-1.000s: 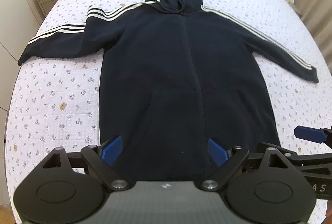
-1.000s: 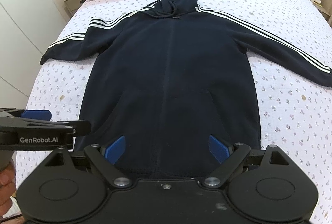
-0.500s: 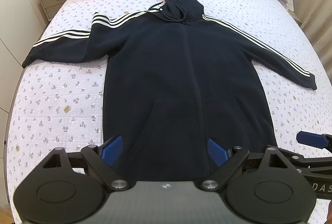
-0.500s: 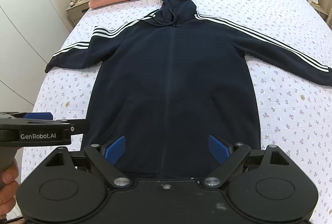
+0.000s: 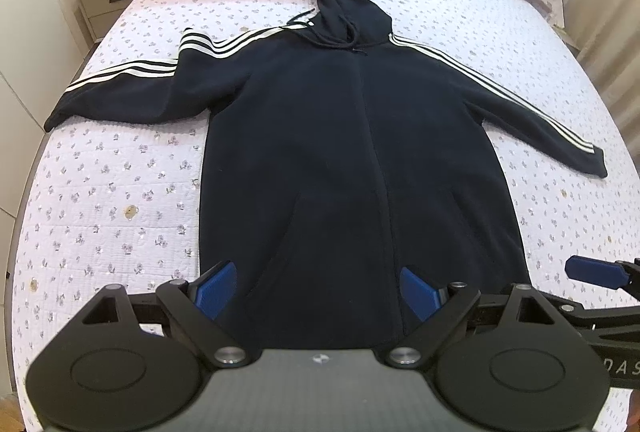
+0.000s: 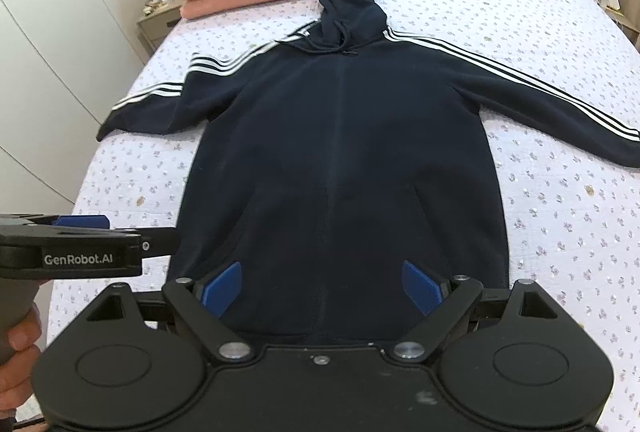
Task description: Fold large clothes
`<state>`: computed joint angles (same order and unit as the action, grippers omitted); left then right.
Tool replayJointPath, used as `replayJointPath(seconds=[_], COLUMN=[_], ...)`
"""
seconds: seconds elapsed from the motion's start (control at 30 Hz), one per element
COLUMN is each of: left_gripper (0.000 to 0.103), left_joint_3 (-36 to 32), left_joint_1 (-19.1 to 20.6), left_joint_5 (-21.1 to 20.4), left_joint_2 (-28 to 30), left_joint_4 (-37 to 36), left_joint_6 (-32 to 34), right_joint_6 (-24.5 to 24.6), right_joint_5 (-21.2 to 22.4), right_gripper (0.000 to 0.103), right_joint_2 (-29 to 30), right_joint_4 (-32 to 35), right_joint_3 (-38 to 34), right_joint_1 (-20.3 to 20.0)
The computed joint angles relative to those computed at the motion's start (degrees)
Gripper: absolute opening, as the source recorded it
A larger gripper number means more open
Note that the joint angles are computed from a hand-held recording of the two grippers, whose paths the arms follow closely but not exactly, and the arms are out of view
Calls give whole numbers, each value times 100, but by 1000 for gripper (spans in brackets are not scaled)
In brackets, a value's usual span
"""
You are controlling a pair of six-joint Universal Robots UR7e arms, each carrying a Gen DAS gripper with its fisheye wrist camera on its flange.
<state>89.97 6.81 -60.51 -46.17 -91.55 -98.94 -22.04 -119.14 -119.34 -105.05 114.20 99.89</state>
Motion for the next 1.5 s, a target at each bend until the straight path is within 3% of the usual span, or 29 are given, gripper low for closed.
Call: replayJointPath(seconds=[0.1, 0.23, 0.37, 0.5, 0.6, 0.73, 0.83, 0.93, 1.03, 1.1, 1.17, 1.23, 1.3, 1.37, 1.43, 1.5], left_gripper=[91, 83, 78, 82, 82, 83, 86, 86, 87, 87, 87, 91, 103, 103, 103, 103], left_joint_3=[223, 690, 1210, 2054, 2587, 3118, 3562, 3746, 3920, 3980, 4002, 4244, 4449, 4530, 4454, 4148], left_joint_1=[-4, 105, 411, 875, 1238, 1650, 1967, 2343, 2737, 3037, 3280, 3385, 3400, 3517, 3528, 3544], left_joint_5=[85, 359, 488, 912, 1352, 1867, 2221, 2428, 2510, 2597, 2613, 2949, 3308, 3395, 3502, 3488], left_joint_2=[-162, -482, -851, -1509, -2011, -2582, -3016, -3218, -3321, -3276, -3193, -3136, -3077, -2980, -2865, -2677], left_joint_4=[-210, -240, 167, 98, -14, -261, -963, -1371, -2144, -2505, -2637, -3133, -3655, -4189, -4054, -3230], left_joint_6=[-16, -304, -628, -785, -1042, -1590, -1637, -1518, -710, -191, 30, 348, 648, 948, 928, 766], right_joint_6=[-2, -370, -591, -327, -566, -678, -482, -261, -26, -20, -159, -429, -380, -244, -326, -436], right_joint_5=[206, 583, 584, 690, 882, 1001, 961, 758, 519, 289, 65, -151, -441, -505, -716, -1106], right_gripper=[103, 103, 103, 103, 103, 103, 103, 103, 103, 103, 103, 103, 103, 103, 103, 103], right_joint_2=[29, 337, 1184, 1998, 2485, 3266, 3890, 4316, 4597, 4817, 5017, 5176, 5396, 5627, 5895, 6232], right_joint_4=[19, -708, -1415, -1999, -2636, -3228, -3368, -3089, -2636, -2692, -3165, -3857, -4165, -4407, -4859, -5030], right_joint_3=[-28, 93, 167, 246, 371, 271, 3, -313, -691, -879, -890, -719, -668, -668, -640, -688], right_joint_1=[-28, -15, -116, -294, -399, -479, -481, -412, -218, -47, 82, 152, 197, 188, 205, 206])
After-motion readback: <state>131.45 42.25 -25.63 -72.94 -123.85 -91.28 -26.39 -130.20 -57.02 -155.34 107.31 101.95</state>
